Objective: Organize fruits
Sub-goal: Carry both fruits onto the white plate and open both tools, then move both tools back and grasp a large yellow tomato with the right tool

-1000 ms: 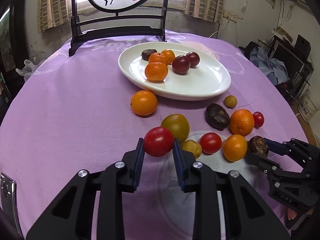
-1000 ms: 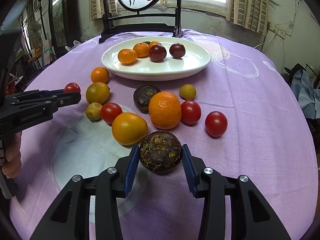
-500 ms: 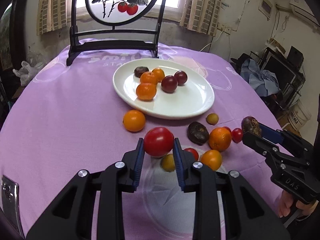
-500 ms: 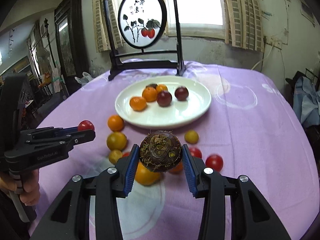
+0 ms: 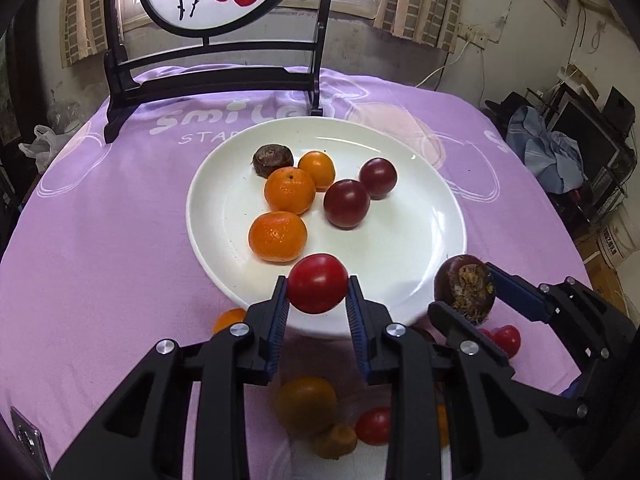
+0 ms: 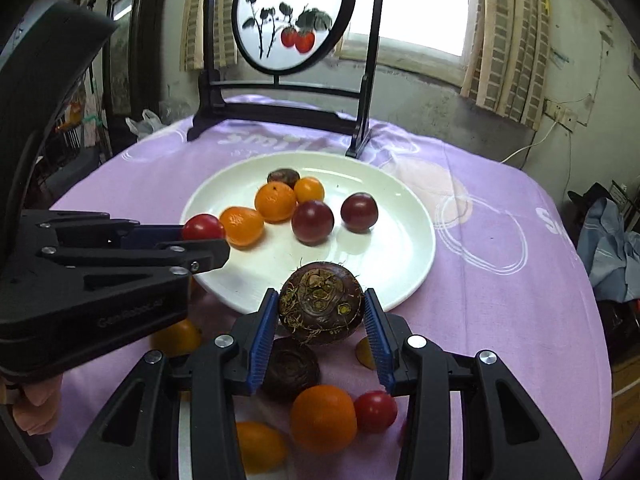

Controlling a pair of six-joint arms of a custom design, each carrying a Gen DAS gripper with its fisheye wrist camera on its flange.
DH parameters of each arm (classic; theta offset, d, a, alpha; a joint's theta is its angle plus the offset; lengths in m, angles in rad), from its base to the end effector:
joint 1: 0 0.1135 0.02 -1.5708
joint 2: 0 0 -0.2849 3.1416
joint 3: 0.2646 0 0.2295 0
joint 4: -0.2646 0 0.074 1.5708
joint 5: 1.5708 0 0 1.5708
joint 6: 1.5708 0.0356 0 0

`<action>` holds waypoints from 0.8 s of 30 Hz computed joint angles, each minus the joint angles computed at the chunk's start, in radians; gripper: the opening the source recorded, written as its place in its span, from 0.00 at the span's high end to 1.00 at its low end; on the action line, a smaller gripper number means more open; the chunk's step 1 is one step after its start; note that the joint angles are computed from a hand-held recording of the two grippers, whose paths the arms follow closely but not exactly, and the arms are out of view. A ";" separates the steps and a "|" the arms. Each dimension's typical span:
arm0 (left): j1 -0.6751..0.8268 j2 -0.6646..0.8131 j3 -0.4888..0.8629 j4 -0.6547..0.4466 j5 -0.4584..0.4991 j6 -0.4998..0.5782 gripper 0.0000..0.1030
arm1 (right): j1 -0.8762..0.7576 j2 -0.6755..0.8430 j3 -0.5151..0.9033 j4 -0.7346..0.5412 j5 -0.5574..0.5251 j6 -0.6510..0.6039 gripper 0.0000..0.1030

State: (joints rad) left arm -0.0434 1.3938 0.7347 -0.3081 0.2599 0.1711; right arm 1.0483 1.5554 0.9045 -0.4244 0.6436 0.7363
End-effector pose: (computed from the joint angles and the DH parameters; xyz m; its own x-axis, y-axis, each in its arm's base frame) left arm 0.2426 -0.0197 0.2165 -0.7786 0.1985 -0.5953 0.3250 0.9391 -0.1118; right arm 0.1567 0.2293 0.2217 -0.6952 -0.1307 -0.7068 -0.1133 0.9910 -0.0719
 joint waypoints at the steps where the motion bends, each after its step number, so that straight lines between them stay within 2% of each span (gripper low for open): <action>1: -0.007 0.030 0.013 0.007 -0.003 -0.010 0.73 | -0.015 0.016 0.006 0.005 -0.013 -0.014 0.58; 4: -0.028 0.098 0.049 0.021 -0.017 -0.033 0.72 | -0.050 0.051 0.022 0.020 -0.039 -0.038 0.57; 7: -0.062 0.140 0.068 0.046 -0.072 -0.051 0.71 | -0.081 0.074 0.030 0.045 -0.080 -0.051 0.57; 9: -0.062 0.147 0.072 0.053 -0.066 -0.065 0.59 | -0.086 0.089 0.040 0.047 -0.084 -0.055 0.56; 10: -0.059 0.142 0.070 0.056 -0.062 -0.071 0.44 | -0.081 0.091 0.041 0.047 -0.076 -0.055 0.52; 11: -0.058 0.128 0.062 0.063 -0.064 -0.079 0.33 | -0.077 0.088 0.039 0.047 -0.072 -0.054 0.50; 14: -0.049 0.063 0.023 0.073 -0.063 -0.067 0.32 | -0.060 0.051 0.012 0.050 -0.063 -0.032 0.50; 24: 0.103 -0.167 -0.093 -0.084 0.017 0.044 0.29 | 0.074 -0.109 -0.106 -0.027 -0.023 0.151 0.49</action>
State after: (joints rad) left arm 0.0593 1.2265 0.6422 -0.3918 0.2766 0.2153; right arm 1.1223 1.4465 0.7983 -0.4511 0.6205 0.8877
